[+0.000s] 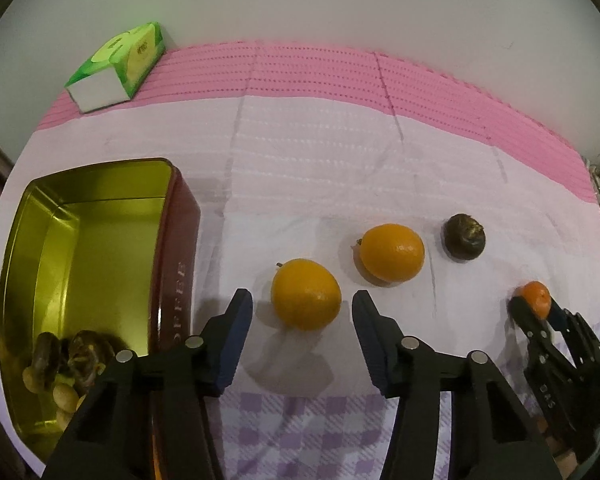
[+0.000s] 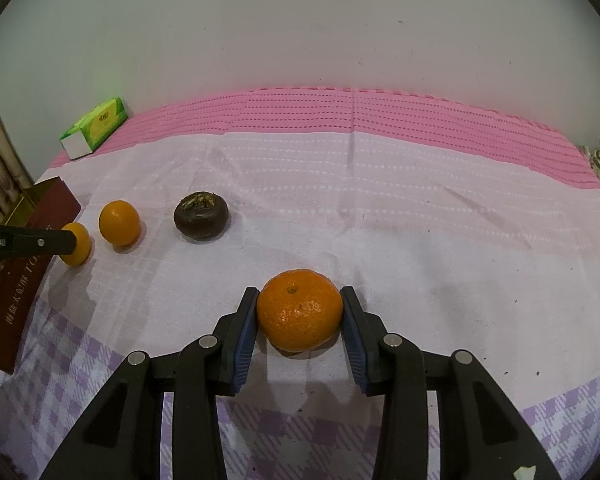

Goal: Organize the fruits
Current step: 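Grasp another orange with the left gripper while the right gripper holds its orange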

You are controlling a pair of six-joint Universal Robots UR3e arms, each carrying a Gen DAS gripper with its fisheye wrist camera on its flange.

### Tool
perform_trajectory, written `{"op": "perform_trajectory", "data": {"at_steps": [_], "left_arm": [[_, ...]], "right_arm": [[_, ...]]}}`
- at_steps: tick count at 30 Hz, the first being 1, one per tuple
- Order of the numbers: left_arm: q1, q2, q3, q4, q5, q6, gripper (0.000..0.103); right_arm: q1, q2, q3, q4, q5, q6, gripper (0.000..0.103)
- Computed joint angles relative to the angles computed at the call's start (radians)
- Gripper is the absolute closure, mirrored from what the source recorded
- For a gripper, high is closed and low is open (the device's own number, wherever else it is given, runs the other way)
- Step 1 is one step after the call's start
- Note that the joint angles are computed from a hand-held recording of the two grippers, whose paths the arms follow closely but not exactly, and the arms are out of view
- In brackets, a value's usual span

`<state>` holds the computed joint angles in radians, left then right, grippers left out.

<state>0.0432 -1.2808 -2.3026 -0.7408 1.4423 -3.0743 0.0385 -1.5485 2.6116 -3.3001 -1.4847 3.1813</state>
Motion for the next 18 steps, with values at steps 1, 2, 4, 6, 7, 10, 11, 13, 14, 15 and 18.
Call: {"op": "perform_trajectory", "data": {"at_steps": [1,2,4,6,7,10,11,13,14,15,18], "left_arm": [[-0.011,-0.012,0.004,0.005,0.011,-0.010,0.052],[-0.015,-0.023,0.006,0.009,0.016,-0.014,0.054],[-0.016,-0.044,0.011,0.018,0.015,-0.014,0.059],[-0.026,-0.061,0.015,0.027,0.018,-0.019,0.063],[-0.034,-0.069,0.019,0.032,0.024,-0.024,0.063],[-0.040,-0.062,0.013,0.037,0.031,-0.020,0.063],[-0.042,-0.059,0.013,0.032,0.036,-0.018,0.063],[-0.043,-0.034,0.003,0.016,0.039,-0.013,0.064],[-0.041,-0.033,0.003,0.015,0.035,-0.012,0.064],[-0.034,-0.013,-0.005,0.002,0.026,-0.005,0.063],[-0.007,0.057,-0.030,-0.051,0.012,0.027,0.063]], "right_arm": [[0.004,0.007,-0.006,-0.001,-0.001,0.004,0.065],[0.003,0.006,-0.005,-0.002,0.001,0.005,0.065],[-0.001,0.002,0.000,-0.002,0.006,0.002,0.065],[-0.003,0.000,0.003,-0.003,0.008,0.002,0.065],[-0.005,0.000,0.003,-0.003,0.010,0.001,0.065],[-0.006,-0.004,0.005,-0.001,0.011,0.000,0.065],[-0.008,-0.004,0.006,-0.002,0.013,-0.001,0.065],[-0.007,-0.004,0.006,-0.003,0.012,0.000,0.065],[-0.008,-0.003,0.006,-0.004,0.012,-0.001,0.065],[-0.007,-0.003,0.006,-0.004,0.012,0.000,0.065],[-0.007,-0.002,0.007,-0.005,0.012,0.000,0.065]]}}
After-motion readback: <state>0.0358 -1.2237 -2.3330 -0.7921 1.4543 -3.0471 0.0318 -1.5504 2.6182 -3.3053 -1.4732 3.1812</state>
